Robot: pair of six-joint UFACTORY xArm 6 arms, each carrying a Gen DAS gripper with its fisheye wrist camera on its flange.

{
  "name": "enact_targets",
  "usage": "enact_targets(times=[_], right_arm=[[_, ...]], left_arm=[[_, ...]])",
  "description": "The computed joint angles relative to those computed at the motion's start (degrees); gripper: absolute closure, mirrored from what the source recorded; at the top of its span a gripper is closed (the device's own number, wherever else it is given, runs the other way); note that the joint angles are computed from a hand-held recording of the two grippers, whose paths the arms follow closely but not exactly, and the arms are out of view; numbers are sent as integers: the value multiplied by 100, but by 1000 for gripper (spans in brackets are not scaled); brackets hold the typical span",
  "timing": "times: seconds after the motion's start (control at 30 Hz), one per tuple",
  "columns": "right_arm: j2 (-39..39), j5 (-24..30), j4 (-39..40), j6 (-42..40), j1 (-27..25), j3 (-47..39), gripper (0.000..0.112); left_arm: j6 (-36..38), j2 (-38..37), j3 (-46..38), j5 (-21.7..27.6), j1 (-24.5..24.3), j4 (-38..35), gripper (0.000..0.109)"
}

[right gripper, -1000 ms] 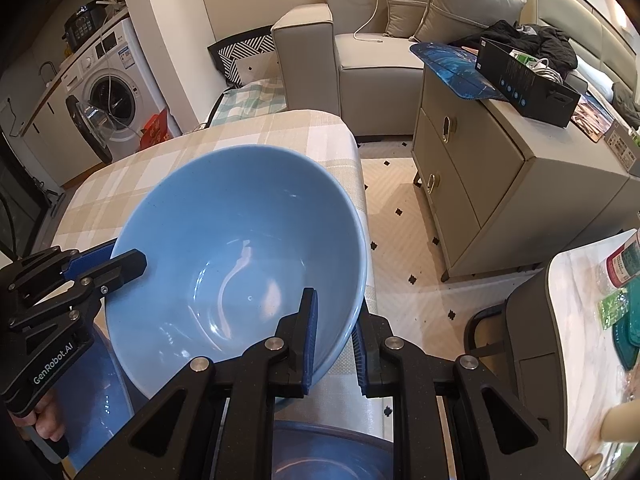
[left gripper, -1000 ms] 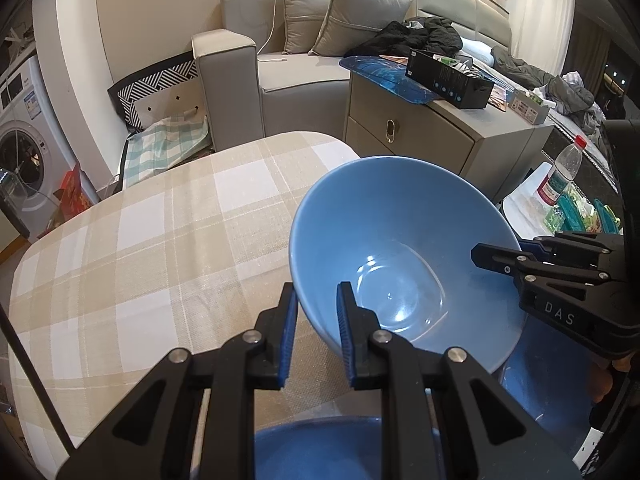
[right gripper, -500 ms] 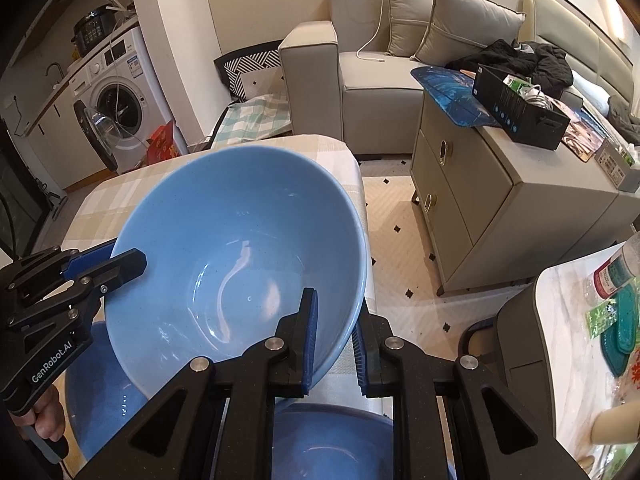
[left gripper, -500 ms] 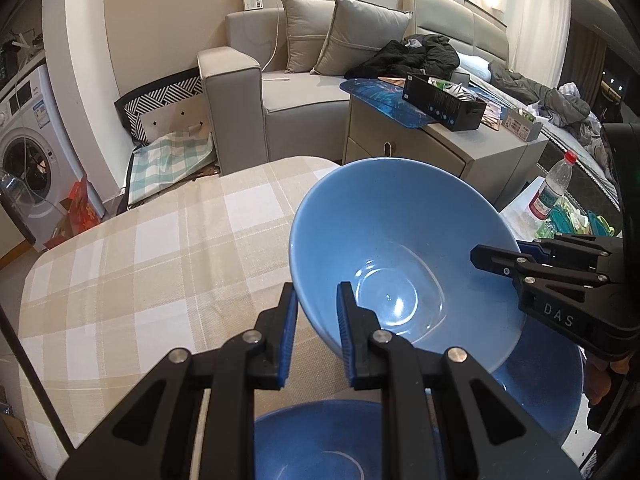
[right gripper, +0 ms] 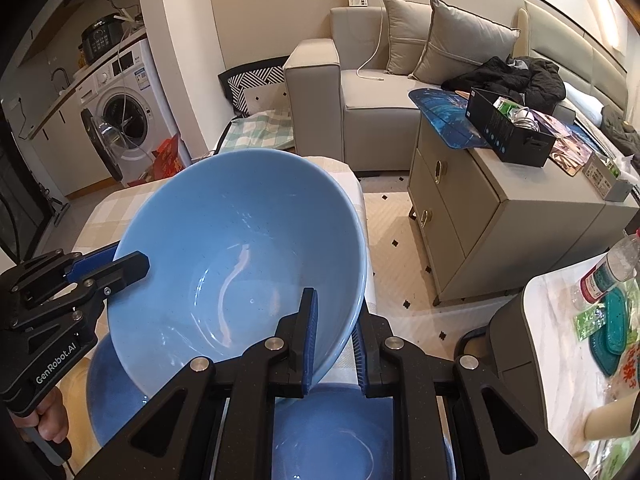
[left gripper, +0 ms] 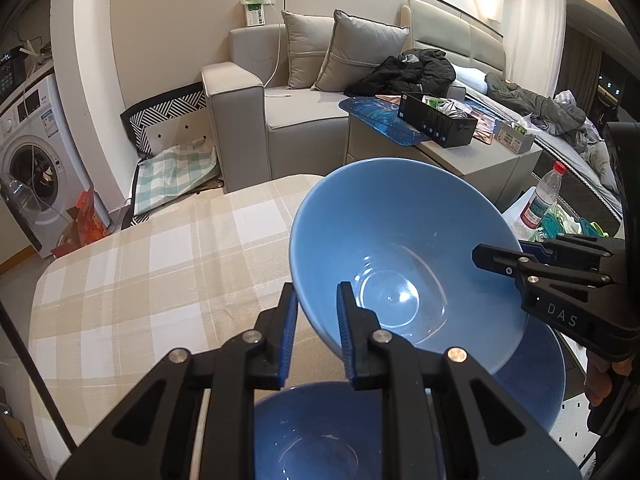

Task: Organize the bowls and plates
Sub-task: 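Lift the blue bowl with both grippers and carry it toward another blue bowl, then lower the held blue bowl into the other blue bowl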

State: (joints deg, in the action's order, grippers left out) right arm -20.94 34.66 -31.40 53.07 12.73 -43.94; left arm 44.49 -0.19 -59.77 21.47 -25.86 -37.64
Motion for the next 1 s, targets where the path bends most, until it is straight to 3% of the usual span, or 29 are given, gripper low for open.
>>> enact_targets(times=[1.0], right_arm=[[-250, 762, -524, 827, 1076, -258, 96]], left_arm=[[616, -1090, 785, 395, 527, -589, 91]])
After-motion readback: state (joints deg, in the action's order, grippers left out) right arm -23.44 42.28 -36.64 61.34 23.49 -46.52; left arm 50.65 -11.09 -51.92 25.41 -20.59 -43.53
